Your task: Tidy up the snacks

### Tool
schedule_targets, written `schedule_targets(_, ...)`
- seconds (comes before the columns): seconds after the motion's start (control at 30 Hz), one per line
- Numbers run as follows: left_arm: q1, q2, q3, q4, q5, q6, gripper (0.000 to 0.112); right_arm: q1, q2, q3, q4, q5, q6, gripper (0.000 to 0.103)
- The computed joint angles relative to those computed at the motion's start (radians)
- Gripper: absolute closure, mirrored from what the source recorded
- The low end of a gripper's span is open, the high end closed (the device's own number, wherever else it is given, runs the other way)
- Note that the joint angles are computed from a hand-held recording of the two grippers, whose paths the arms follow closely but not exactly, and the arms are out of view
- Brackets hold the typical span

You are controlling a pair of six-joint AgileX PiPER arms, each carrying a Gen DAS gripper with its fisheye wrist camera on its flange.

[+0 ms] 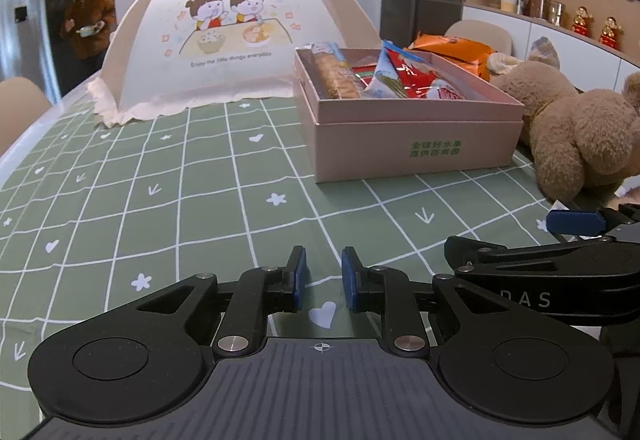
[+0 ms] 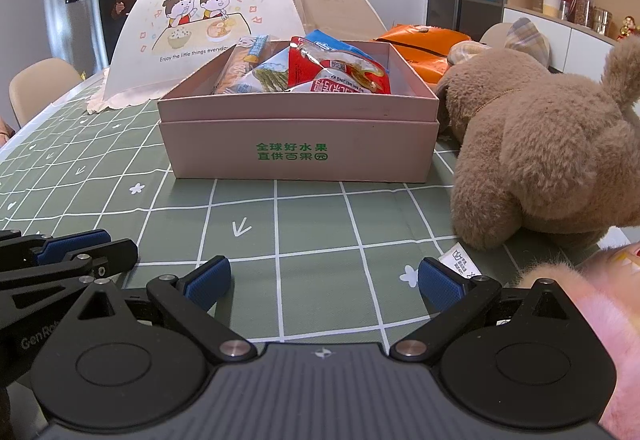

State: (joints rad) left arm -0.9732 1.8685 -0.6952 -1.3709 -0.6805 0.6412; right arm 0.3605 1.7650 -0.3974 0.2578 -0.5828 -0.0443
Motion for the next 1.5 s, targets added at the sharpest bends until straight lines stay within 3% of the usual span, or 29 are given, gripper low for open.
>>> schedule_targets(1.5, 0.005, 0.001, 0.000, 0.016, 0.005, -0.015, 0.090, -0.007, 0.002, -0.001, -0.017, -0.001, 0.007, 0.003)
